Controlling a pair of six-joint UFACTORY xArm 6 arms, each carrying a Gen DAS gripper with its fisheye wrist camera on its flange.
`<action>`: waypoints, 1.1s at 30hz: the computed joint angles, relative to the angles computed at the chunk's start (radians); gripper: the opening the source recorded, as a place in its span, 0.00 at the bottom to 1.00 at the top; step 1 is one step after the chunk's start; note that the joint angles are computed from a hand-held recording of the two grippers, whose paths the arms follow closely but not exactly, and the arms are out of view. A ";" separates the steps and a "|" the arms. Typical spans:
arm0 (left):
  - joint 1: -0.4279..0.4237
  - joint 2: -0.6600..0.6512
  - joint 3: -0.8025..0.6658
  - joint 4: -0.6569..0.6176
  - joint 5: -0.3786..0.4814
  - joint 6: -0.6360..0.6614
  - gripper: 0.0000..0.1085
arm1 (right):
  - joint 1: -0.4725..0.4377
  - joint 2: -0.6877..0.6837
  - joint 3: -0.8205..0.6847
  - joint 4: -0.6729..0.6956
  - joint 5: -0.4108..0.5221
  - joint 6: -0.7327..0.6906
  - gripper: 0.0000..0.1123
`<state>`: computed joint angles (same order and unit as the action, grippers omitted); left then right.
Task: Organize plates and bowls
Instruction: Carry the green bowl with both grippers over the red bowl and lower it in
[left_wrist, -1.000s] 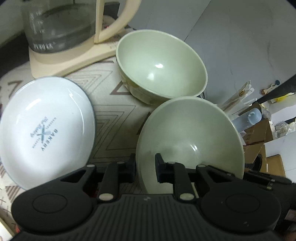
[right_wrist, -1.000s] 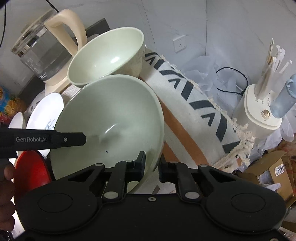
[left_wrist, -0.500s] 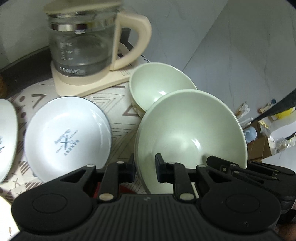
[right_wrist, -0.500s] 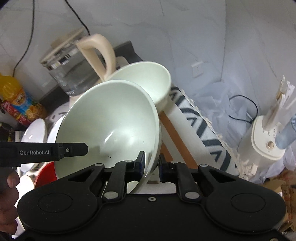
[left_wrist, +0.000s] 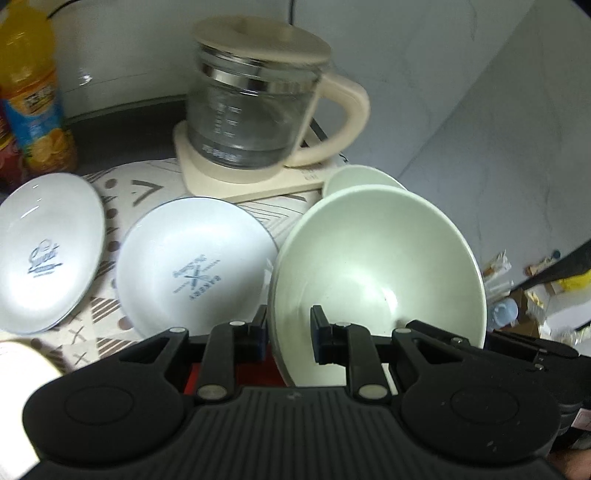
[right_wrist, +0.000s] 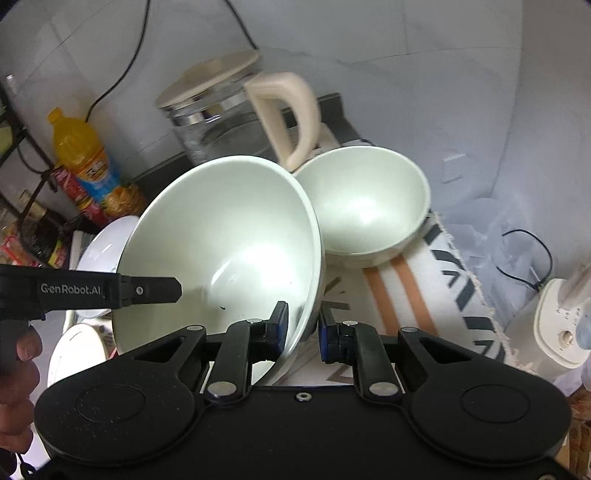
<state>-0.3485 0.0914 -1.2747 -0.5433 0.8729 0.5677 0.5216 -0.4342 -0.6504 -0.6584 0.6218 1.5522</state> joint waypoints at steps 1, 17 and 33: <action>0.007 -0.004 0.001 0.001 0.001 -0.005 0.18 | 0.006 0.008 -0.010 0.000 -0.002 -0.004 0.15; 0.096 -0.070 0.071 0.029 0.009 -0.032 0.18 | 0.063 0.119 -0.096 0.052 -0.047 -0.076 0.16; 0.151 -0.081 0.115 0.070 0.083 -0.053 0.18 | 0.128 0.173 -0.127 0.057 -0.022 -0.049 0.16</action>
